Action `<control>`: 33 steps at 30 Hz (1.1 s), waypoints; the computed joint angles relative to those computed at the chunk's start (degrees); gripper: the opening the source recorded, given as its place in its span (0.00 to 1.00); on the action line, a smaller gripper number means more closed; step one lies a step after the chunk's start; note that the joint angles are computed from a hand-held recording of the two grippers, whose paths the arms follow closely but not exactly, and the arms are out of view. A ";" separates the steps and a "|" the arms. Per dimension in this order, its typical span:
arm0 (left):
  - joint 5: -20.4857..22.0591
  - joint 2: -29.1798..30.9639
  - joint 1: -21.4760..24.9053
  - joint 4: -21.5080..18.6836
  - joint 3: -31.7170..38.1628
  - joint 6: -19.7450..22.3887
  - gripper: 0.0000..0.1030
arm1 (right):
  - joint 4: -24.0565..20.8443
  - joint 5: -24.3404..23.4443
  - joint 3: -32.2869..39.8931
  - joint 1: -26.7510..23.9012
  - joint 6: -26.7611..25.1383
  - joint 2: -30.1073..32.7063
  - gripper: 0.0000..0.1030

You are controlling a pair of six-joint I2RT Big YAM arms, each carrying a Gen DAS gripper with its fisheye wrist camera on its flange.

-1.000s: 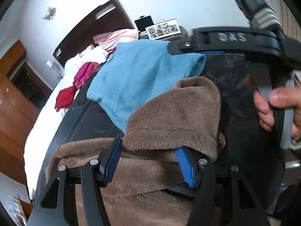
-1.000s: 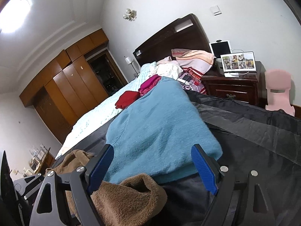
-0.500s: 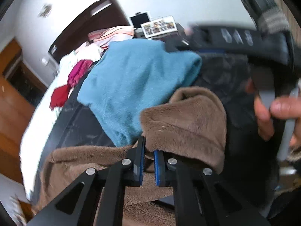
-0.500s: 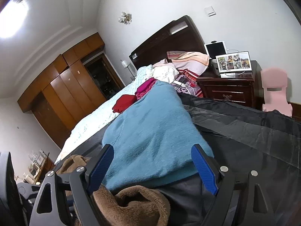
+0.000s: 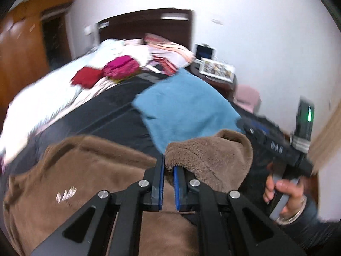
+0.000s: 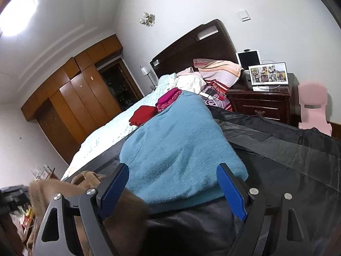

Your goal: Fold clothes

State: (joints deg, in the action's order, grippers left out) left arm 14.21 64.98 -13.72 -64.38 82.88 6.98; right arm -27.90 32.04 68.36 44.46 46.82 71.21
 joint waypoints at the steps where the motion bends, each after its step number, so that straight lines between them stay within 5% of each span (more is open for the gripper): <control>1: 1.52 -0.33 2.37 -1.06 0.42 -1.15 0.09 | -0.05 -0.16 0.10 0.08 -0.14 0.15 0.84; 8: 10.11 -3.32 23.09 -8.92 -0.18 -3.27 0.09 | -0.39 -1.11 1.42 1.69 -2.04 1.86 0.84; 15: 9.04 -3.66 41.57 -12.69 -6.53 0.58 0.09 | -1.48 -3.41 4.82 4.60 -7.14 5.46 0.84; 23: 8.44 -1.91 51.86 -12.47 -11.75 2.58 0.17 | -5.75 -6.38 11.33 8.57 -15.16 9.99 0.84; 26: 8.29 -1.88 53.53 -11.89 -12.67 4.05 0.29 | -8.69 -7.05 15.81 10.54 -19.60 12.40 0.84; 30: 10.11 -1.12 55.71 -13.08 -11.91 5.41 0.56 | -12.46 -11.90 22.57 12.53 -24.66 17.06 0.84; 33: 11.71 -0.69 58.37 -12.69 -11.02 7.03 0.59 | -18.13 -13.84 29.76 14.30 -28.50 22.88 0.84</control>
